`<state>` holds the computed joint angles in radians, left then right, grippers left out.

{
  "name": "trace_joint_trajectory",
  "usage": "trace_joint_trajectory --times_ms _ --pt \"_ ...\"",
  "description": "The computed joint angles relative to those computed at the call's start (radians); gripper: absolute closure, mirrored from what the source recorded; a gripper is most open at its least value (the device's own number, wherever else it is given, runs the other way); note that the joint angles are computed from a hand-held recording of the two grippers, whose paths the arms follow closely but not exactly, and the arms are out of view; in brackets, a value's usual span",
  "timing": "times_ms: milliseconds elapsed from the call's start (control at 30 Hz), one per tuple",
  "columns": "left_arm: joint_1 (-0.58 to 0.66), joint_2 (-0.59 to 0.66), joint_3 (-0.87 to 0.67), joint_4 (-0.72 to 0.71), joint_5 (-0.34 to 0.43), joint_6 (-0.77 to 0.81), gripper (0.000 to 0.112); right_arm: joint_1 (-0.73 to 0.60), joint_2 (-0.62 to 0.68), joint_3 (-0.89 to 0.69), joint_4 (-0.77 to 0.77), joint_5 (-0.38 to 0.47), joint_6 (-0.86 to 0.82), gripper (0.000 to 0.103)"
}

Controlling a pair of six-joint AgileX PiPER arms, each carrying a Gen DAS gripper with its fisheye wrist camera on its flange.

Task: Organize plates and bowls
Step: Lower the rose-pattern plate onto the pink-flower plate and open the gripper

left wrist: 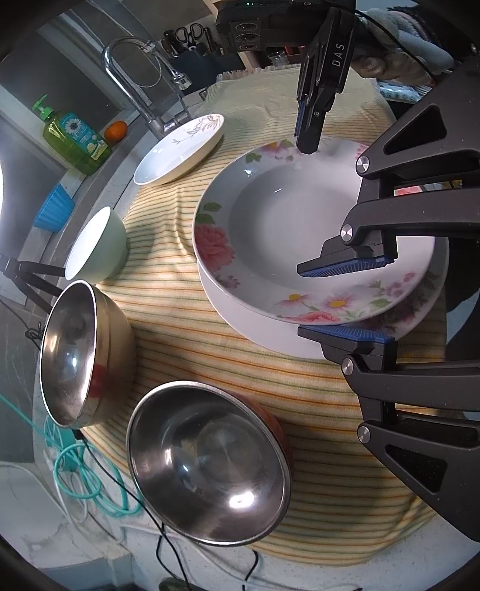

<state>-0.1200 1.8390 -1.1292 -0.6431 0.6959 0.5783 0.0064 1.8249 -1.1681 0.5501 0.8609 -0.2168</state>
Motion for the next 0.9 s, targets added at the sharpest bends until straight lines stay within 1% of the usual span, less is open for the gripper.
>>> trace_joint_trajectory --times_ms 167,467,667,733,800,900 --pt "0.006 -0.002 0.004 0.013 0.003 -0.004 0.089 0.015 0.011 -0.016 -0.016 0.005 0.011 0.081" --pt "-0.013 -0.007 0.001 0.047 -0.005 -0.033 0.089 0.035 0.007 -0.021 -0.048 0.008 0.020 0.074" --pt "-0.032 -0.007 0.000 0.076 -0.024 -0.053 0.088 0.048 0.001 -0.022 -0.084 0.000 0.040 0.073" --pt "-0.036 -0.008 -0.002 0.082 -0.025 -0.057 0.088 0.047 -0.004 -0.018 -0.088 -0.003 0.043 0.071" --pt "-0.038 -0.008 -0.001 0.085 -0.029 -0.061 0.088 0.041 -0.008 -0.014 -0.075 -0.005 0.031 0.066" --pt "-0.041 -0.007 -0.002 0.090 -0.031 -0.068 0.088 0.050 -0.017 -0.013 -0.091 -0.012 0.035 0.063"
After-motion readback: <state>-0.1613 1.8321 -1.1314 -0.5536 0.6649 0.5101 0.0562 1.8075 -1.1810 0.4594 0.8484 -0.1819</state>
